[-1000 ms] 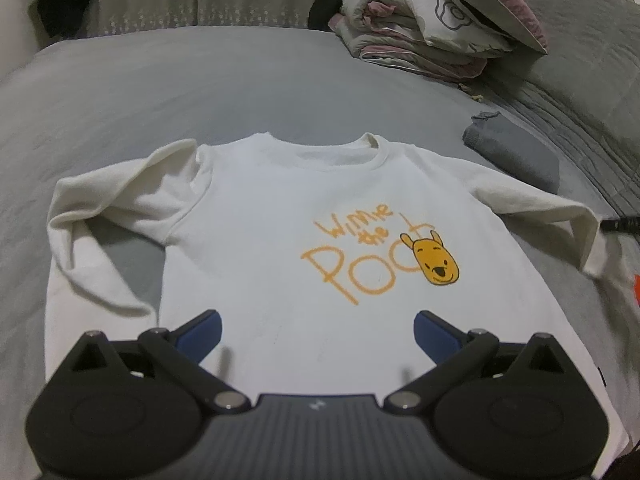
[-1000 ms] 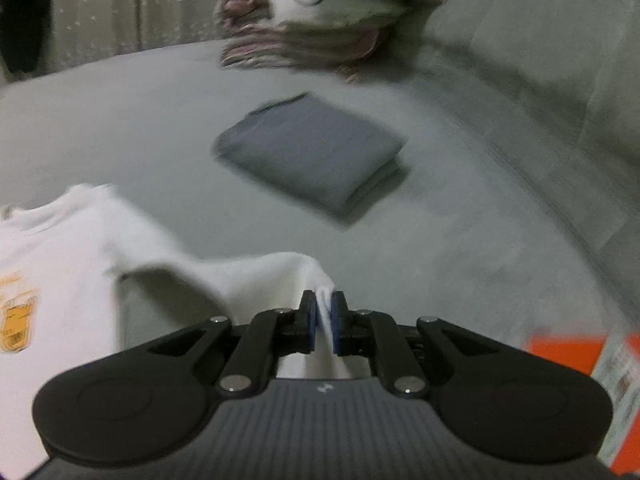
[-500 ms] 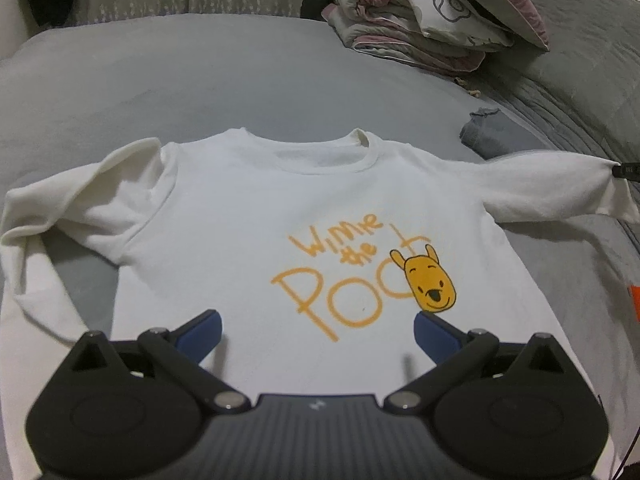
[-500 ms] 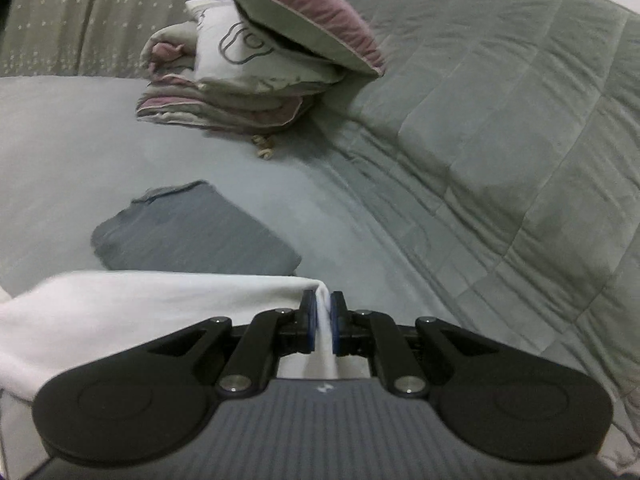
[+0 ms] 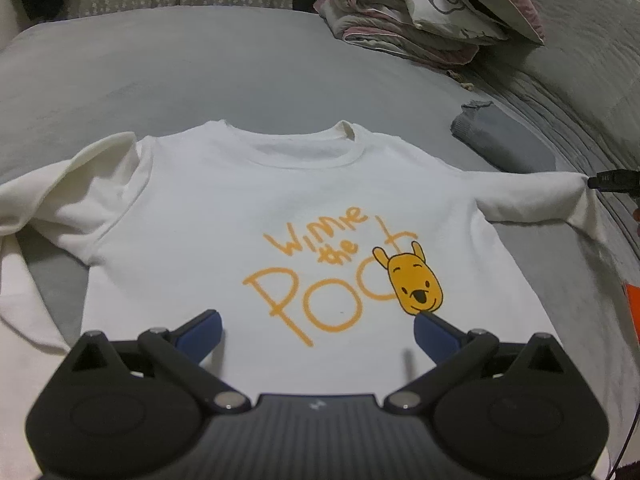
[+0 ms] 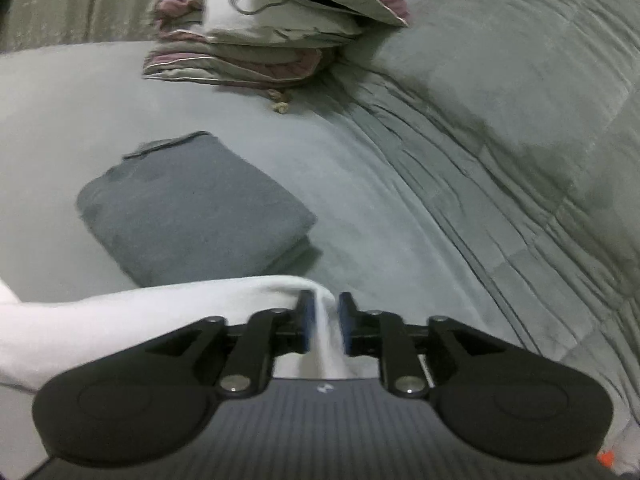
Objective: Fold clothes
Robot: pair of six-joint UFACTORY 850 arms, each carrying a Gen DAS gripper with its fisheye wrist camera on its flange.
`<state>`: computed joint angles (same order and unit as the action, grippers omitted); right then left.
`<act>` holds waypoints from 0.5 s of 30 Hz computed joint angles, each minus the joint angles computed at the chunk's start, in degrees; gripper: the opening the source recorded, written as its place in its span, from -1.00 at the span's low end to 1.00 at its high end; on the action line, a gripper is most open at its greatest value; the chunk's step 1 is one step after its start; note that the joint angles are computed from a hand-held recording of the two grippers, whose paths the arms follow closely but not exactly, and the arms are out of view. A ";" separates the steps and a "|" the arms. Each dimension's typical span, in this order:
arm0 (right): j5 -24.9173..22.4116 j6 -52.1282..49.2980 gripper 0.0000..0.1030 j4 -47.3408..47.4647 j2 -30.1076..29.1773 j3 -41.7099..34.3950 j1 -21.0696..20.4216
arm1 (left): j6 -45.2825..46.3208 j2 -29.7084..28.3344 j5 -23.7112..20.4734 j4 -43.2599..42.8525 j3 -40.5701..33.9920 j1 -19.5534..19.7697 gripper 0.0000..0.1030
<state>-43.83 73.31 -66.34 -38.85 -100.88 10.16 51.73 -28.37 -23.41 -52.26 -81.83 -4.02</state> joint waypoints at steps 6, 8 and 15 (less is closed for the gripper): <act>2.41 5.74 0.04 -2.31 4.04 5.30 -0.79 | 0.51 0.09 -0.06 -0.69 0.10 -0.19 0.99; 3.85 7.52 0.04 -1.54 5.53 7.29 -1.24 | 0.85 0.17 -0.17 -1.14 0.18 -0.18 0.99; 12.17 16.12 0.04 3.26 10.45 15.18 -3.66 | 2.39 0.51 -0.05 -2.42 0.62 -0.44 0.99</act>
<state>-31.66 89.43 -63.09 -28.40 -85.70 6.50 54.12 -27.86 -23.45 -54.68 -81.21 -4.46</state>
